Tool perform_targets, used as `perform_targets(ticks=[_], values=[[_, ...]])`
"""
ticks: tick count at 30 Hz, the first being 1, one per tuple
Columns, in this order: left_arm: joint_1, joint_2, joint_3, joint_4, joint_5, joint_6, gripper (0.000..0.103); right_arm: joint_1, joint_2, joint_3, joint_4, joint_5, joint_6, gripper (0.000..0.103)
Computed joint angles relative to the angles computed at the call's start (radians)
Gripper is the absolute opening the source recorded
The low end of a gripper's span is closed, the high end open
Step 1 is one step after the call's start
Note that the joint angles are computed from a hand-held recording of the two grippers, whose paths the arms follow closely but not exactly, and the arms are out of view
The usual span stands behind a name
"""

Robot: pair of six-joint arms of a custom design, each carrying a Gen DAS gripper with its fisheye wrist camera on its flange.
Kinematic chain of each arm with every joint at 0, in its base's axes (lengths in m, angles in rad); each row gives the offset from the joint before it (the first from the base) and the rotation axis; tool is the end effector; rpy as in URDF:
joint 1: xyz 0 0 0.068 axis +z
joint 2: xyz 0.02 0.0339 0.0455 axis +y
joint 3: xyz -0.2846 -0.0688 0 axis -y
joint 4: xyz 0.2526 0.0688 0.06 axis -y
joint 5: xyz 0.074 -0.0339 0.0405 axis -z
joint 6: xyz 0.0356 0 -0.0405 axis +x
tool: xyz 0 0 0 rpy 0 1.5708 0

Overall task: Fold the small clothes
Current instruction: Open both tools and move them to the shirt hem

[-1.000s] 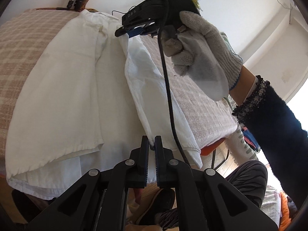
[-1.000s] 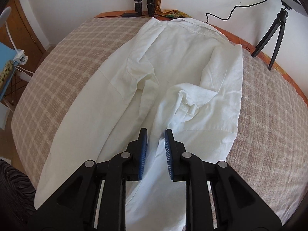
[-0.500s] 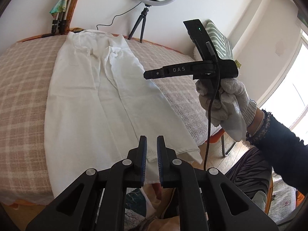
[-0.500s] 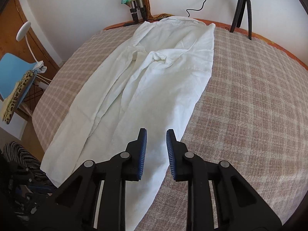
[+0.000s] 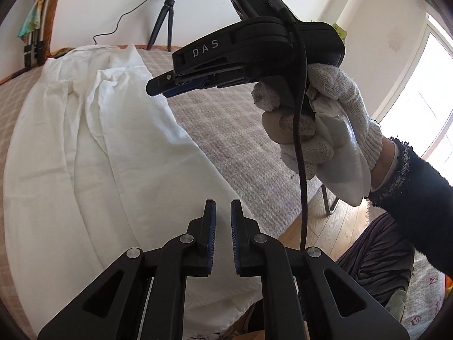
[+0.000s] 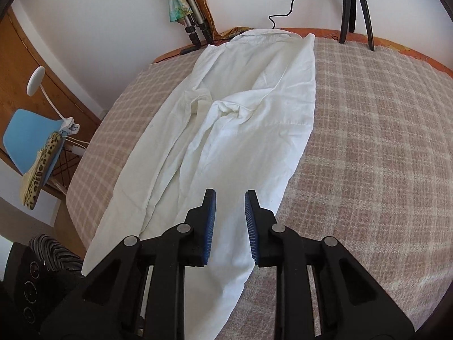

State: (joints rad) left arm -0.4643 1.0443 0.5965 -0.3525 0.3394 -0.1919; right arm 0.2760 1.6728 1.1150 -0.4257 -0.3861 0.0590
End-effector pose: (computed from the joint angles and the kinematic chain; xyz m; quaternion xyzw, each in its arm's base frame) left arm 0.1785 -0.1027 0.2271 0.1869 0.8963 -0.2675 0.3002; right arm 0.3373 0.1095 0.2248 -0.1569 0.9279 0.2284 0.2495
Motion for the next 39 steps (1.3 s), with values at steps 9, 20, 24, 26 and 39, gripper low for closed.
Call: perform_targets(ticks=[9,20,24,26,39], values=[[-0.052,0.040,-0.023,-0.019,-0.002,0.077,0.009,0.028,0.071,-0.017,0.040,0.133,-0.022,0.023],[-0.105,-0.204,-0.093,-0.207,-0.017,0.083,0.009,0.176,-0.342,-0.406,-0.005,0.365,-0.049,0.023],[-0.017,-0.359,-0.075,-0.387,0.001,0.139,0.009,0.235,-0.478,-0.471,-0.100,0.420,-0.028,0.023],[0.112,-0.422,-0.050,-0.477,0.051,0.212,0.009,0.257,-0.544,-0.490,-0.133,0.430,-0.025,0.023],[0.749,-0.230,-0.030,-0.463,0.190,0.583,0.009,0.250,-0.376,-0.426,0.069,0.348,0.101,0.023]])
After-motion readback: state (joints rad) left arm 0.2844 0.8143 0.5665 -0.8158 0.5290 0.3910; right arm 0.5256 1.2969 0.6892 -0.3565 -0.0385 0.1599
